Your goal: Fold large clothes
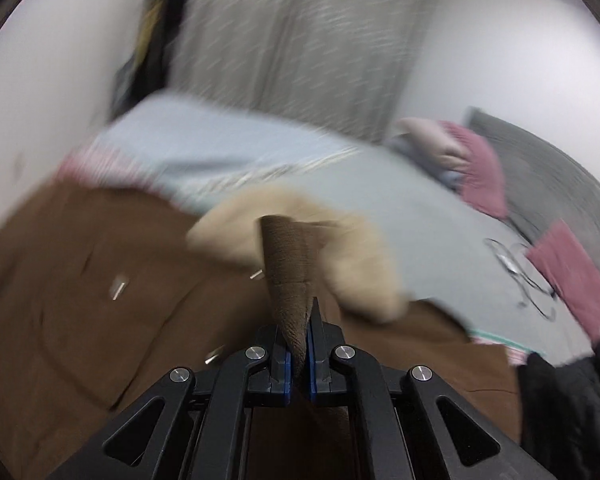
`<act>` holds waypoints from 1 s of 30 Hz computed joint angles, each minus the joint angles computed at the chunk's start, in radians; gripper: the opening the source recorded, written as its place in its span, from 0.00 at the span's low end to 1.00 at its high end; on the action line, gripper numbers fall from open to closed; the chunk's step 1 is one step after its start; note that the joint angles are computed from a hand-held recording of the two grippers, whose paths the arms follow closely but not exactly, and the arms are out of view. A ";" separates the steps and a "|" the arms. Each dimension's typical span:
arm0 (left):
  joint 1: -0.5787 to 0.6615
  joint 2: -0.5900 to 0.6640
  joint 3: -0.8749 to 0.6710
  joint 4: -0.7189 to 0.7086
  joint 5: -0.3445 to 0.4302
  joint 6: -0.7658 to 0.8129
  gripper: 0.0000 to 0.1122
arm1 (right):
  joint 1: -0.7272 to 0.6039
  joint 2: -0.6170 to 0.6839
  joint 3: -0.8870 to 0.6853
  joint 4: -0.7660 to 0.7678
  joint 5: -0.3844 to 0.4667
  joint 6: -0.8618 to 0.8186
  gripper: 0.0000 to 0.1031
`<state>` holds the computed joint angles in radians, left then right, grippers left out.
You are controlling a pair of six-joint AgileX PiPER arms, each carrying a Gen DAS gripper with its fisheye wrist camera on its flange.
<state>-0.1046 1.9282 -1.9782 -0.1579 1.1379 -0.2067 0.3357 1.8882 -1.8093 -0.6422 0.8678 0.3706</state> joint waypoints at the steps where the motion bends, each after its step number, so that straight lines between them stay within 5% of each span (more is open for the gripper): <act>1: 0.005 0.000 0.000 -0.010 0.002 0.005 0.71 | 0.030 0.021 0.024 -0.029 0.009 0.001 0.07; 3: 0.010 0.000 -0.002 -0.017 0.005 0.008 0.71 | 0.066 0.068 0.030 -0.084 0.034 -0.007 0.10; 7: 0.018 0.005 -0.009 -0.038 0.009 0.005 0.71 | 0.058 0.062 0.040 0.015 0.024 -0.108 0.32; 15: 0.052 0.038 -0.039 -0.131 0.055 0.013 0.71 | 0.031 0.069 -0.114 0.384 0.053 -0.322 0.38; 22: 0.073 0.030 -0.034 -0.093 0.052 0.002 0.71 | -0.256 -0.066 0.035 0.742 -0.144 -0.189 0.38; 26: 0.080 0.047 -0.052 -0.121 0.071 0.008 0.71 | -0.258 0.063 -0.035 0.653 0.009 -0.173 0.38; 30: 0.072 0.043 -0.050 -0.111 0.066 0.016 0.71 | -0.197 0.059 0.012 0.521 -0.013 -0.110 0.38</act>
<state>-0.0330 1.9711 -2.0286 -0.2693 1.2044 -0.1905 0.1389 1.9477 -1.7970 -0.1215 0.8545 0.2605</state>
